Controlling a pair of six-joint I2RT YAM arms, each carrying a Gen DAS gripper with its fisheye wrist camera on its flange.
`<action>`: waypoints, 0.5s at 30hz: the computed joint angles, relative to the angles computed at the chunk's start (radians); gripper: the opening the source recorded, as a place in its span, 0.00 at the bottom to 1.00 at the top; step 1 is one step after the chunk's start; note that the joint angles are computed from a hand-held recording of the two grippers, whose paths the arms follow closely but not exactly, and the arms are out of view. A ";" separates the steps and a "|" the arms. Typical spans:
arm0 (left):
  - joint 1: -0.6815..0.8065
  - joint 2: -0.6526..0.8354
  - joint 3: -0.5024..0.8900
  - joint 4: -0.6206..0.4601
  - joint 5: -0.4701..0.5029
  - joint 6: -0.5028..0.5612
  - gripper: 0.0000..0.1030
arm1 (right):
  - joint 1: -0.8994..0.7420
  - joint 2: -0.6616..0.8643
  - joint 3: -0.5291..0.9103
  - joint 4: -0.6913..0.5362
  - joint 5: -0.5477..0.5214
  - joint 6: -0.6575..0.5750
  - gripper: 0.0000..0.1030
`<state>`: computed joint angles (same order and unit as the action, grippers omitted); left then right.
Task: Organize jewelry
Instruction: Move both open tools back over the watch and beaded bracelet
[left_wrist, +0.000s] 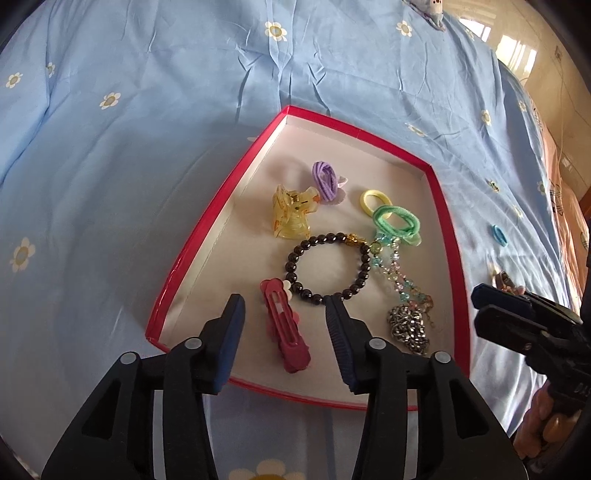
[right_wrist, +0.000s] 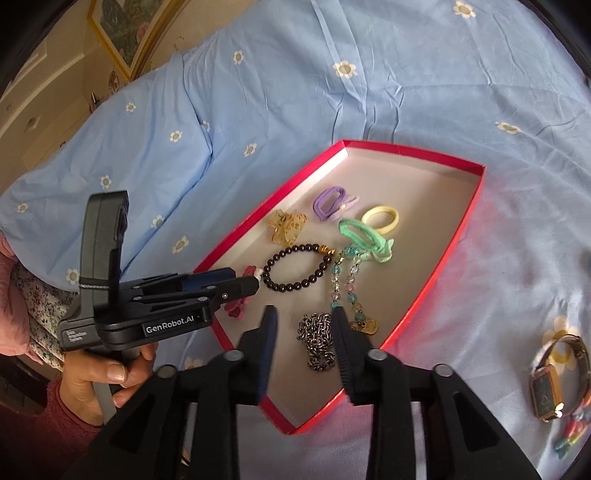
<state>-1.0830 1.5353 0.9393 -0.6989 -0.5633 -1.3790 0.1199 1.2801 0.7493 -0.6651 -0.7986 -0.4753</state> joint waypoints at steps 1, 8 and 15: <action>-0.009 -0.001 0.007 -0.008 -0.005 -0.013 0.46 | -0.023 -0.013 0.003 -0.019 -0.012 -0.017 0.38; -0.079 0.026 0.082 -0.033 -0.041 -0.058 0.53 | -0.206 -0.056 0.035 -0.140 -0.057 -0.141 0.44; -0.119 0.114 0.207 -0.018 -0.036 -0.006 0.56 | -0.435 -0.022 0.077 -0.279 -0.077 -0.321 0.51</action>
<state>-1.2015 1.6496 1.1468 -0.7173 -0.5989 -1.3854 -0.3152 1.2581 0.8262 -0.9442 -0.8755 -0.7965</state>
